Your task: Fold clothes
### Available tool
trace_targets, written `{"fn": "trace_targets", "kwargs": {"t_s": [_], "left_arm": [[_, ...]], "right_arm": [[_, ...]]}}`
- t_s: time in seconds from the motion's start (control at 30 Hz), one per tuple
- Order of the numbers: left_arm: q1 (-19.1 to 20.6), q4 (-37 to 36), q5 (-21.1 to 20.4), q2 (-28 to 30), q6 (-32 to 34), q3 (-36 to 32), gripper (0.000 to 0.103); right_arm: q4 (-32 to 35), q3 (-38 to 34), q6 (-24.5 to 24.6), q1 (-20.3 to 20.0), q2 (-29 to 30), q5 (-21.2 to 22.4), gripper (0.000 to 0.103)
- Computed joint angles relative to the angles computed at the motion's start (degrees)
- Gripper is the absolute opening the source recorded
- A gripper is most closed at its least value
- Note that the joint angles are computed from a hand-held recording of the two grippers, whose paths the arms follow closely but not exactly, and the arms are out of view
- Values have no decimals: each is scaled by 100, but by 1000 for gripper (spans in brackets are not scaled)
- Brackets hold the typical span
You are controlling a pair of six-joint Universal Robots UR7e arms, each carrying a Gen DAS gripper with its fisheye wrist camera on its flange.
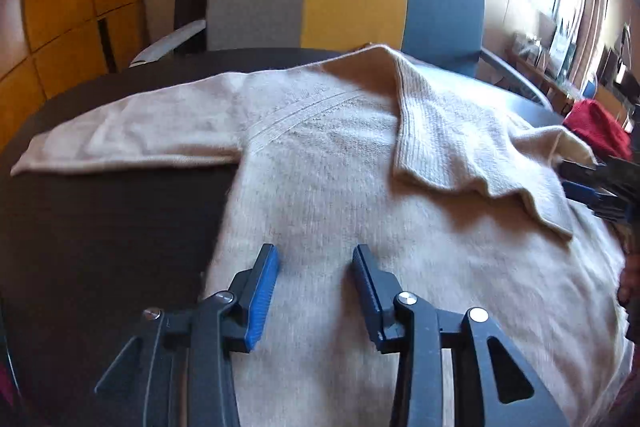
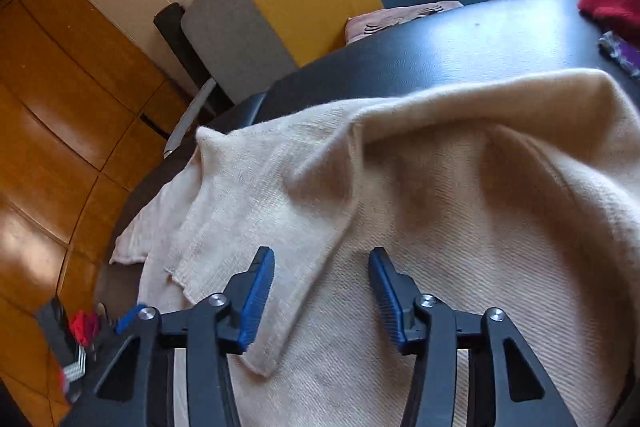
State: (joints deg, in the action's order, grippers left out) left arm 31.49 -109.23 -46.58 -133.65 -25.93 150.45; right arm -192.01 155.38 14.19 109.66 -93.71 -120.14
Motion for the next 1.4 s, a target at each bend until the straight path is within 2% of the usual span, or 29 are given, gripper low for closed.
{"fn": "trace_targets", "kwargs": {"t_s": [0.07,0.2,0.23,0.27,0.33,0.37,0.47,0.57,0.6,0.67,0.7,0.73,0.8,0.87,0.97,1.1,1.17,1.23,1.4], "left_arm": [[-36,277,-63,-323,-202,-17,39],[-465,1439,-14,-829,-854,-131,39],[-573,1741,-24,-940,-1041,-180,39],[-627,1967,-64,-989,-1208,-252,39],[-558,2016,-122,-791,-1355,-385,39],[-544,2032,-116,-670,-1407,-449,39],[-600,1514,139,-464,-1060,-407,39],[-203,428,5,-11,-346,-287,39],[-77,264,-35,147,-257,-255,39],[198,-130,-119,518,-90,-162,40],[153,-242,-56,477,-73,-77,41],[157,-299,-22,463,-42,-54,41],[182,-425,23,448,33,-21,42],[282,-586,-33,482,146,-48,42],[438,-819,-110,614,322,-93,42],[615,-876,-272,841,438,-325,42],[612,-1167,-9,866,632,-411,42],[666,-1557,262,980,889,-508,42],[1568,-3217,936,2265,2093,-993,42]], "right_arm": [[70,-117,-103,17,213,133,46],[38,-288,-315,143,663,354,46],[46,-314,-321,199,743,331,40],[57,-341,-327,254,821,308,28],[176,-408,-325,325,915,240,9],[287,-445,-351,309,872,310,9],[641,-587,-468,248,730,574,6],[1045,-1036,-793,157,621,1084,6],[1096,-1216,-873,108,616,1212,6],[1009,-1639,-949,-35,656,1377,6],[891,-1836,-943,-113,693,1405,6],[689,-2020,-836,-210,737,1341,7],[349,-2285,-443,-493,758,1317,18],[236,-2428,-221,-700,722,1333,48],[310,-2329,-334,-766,573,1344,57],[417,-1793,-595,-739,285,1217,60],[488,-1489,-744,-705,184,1066,60],[520,-1165,-893,-570,203,729,60],[292,-864,-1311,-142,914,-323,60]]}}
